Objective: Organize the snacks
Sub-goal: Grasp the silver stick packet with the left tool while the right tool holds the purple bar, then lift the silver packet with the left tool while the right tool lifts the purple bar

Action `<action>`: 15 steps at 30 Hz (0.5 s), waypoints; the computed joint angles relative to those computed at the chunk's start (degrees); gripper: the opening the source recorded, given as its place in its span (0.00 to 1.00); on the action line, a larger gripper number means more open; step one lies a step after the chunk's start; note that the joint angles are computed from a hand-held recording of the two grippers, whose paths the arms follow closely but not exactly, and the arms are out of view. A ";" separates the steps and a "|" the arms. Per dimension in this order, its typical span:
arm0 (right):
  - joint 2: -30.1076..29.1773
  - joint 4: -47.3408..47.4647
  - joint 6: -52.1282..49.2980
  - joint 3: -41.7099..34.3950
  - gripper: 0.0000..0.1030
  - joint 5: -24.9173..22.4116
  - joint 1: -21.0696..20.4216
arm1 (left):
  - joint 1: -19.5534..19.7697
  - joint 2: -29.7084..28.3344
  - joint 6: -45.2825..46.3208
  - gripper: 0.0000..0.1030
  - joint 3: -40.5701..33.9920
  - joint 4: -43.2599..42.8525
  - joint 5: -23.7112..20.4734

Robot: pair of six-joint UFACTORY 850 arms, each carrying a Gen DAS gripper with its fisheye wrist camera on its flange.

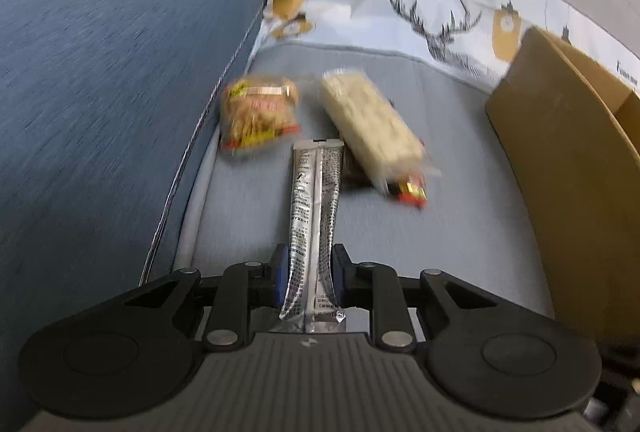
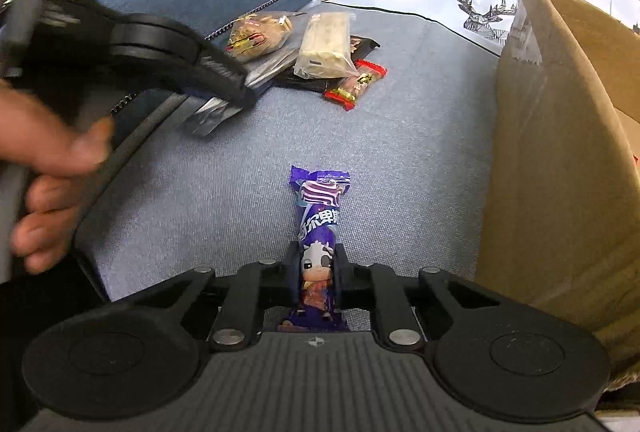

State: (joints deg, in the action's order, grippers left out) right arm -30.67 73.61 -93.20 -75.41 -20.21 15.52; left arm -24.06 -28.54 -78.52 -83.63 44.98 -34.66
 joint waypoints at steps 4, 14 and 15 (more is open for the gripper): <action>0.12 0.47 0.49 0.09 0.15 -0.08 -0.05 | 0.25 1.85 10.07 0.24 1.03 -11.78 -0.42; 0.36 -0.53 1.07 0.40 0.20 -2.25 -0.35 | -0.11 0.21 13.95 0.35 0.04 -13.94 -1.86; 0.33 -0.90 1.50 0.34 0.20 -2.27 -0.38 | -0.31 -0.12 13.88 0.36 -0.32 -13.34 -2.26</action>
State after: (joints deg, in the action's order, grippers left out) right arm -30.35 72.71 -91.70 -75.07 -22.48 15.14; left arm -24.37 -28.66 -64.64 -83.95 31.64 -36.93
